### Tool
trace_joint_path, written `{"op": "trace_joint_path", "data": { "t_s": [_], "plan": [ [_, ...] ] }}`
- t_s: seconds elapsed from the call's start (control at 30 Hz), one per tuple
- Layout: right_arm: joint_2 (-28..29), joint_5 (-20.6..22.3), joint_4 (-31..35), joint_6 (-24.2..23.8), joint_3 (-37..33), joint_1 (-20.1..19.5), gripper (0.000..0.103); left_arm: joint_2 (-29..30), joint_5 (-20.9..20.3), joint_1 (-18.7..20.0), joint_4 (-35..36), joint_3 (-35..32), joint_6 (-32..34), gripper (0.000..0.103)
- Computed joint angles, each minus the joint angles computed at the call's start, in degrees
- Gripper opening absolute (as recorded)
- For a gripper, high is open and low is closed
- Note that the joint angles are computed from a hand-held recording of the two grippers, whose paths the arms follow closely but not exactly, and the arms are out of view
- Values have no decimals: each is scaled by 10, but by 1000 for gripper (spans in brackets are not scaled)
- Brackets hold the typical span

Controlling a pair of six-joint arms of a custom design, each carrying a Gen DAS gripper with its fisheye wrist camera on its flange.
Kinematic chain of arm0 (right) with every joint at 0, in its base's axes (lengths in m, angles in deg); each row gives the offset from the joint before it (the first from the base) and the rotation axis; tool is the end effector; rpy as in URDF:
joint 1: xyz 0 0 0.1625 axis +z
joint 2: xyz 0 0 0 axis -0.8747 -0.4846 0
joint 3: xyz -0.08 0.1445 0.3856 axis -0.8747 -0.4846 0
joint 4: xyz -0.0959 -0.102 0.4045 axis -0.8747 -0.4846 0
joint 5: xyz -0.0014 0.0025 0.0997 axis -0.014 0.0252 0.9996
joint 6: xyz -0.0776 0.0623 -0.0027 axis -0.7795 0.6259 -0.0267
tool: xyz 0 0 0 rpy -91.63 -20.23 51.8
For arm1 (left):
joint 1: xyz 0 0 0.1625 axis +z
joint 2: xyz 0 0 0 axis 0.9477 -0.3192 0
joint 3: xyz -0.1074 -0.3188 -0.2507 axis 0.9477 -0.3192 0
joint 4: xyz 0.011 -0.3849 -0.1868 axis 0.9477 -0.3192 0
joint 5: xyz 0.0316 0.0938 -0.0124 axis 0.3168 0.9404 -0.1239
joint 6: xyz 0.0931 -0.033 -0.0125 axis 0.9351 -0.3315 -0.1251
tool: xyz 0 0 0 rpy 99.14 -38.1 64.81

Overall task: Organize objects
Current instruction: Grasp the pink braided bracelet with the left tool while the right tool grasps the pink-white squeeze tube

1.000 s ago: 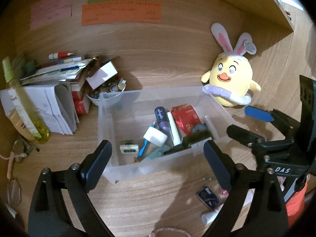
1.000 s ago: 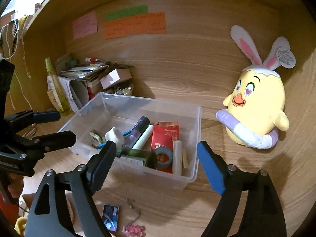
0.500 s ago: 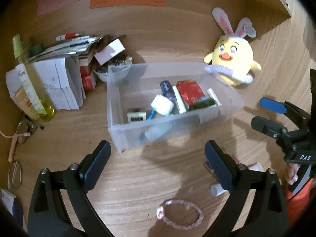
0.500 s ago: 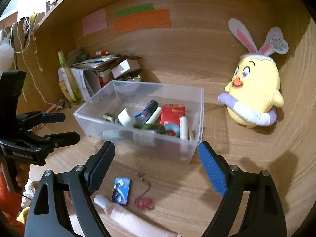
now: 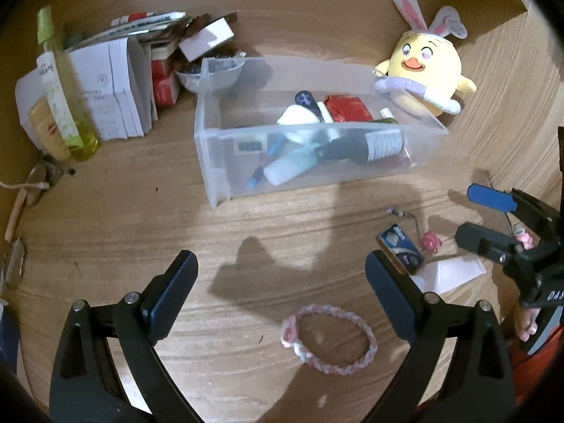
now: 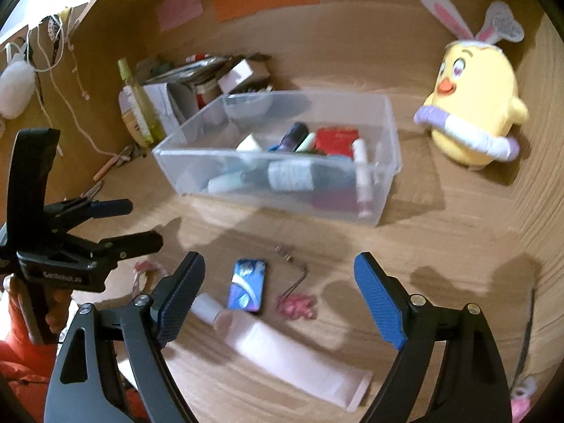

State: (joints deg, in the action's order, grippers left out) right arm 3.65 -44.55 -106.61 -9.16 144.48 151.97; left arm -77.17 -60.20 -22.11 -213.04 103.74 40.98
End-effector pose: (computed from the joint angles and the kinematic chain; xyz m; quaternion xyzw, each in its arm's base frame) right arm 0.1051 -0.5730 0.2256 0.1664 -0.8881 0.3329 0.2697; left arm -0.2935 -0.6371 0.0524 0.2657 0.9041 -0.2224 0.2502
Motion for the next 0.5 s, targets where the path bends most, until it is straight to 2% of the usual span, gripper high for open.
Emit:
{"op": "trace_joint_path", "data": {
  "t_s": [0.13, 0.3, 0.5],
  "plan": [
    [14, -34, -39, -12, 12, 6, 85, -2, 20, -3, -5, 13, -6, 97],
    [15, -37, -13, -1, 21, 0, 85, -4, 2, 3, 14, 19, -31, 97],
    [15, -28, 17, 25, 22, -9, 85, -8, 6, -2, 22, 29, -41, 97]
  ]
}}
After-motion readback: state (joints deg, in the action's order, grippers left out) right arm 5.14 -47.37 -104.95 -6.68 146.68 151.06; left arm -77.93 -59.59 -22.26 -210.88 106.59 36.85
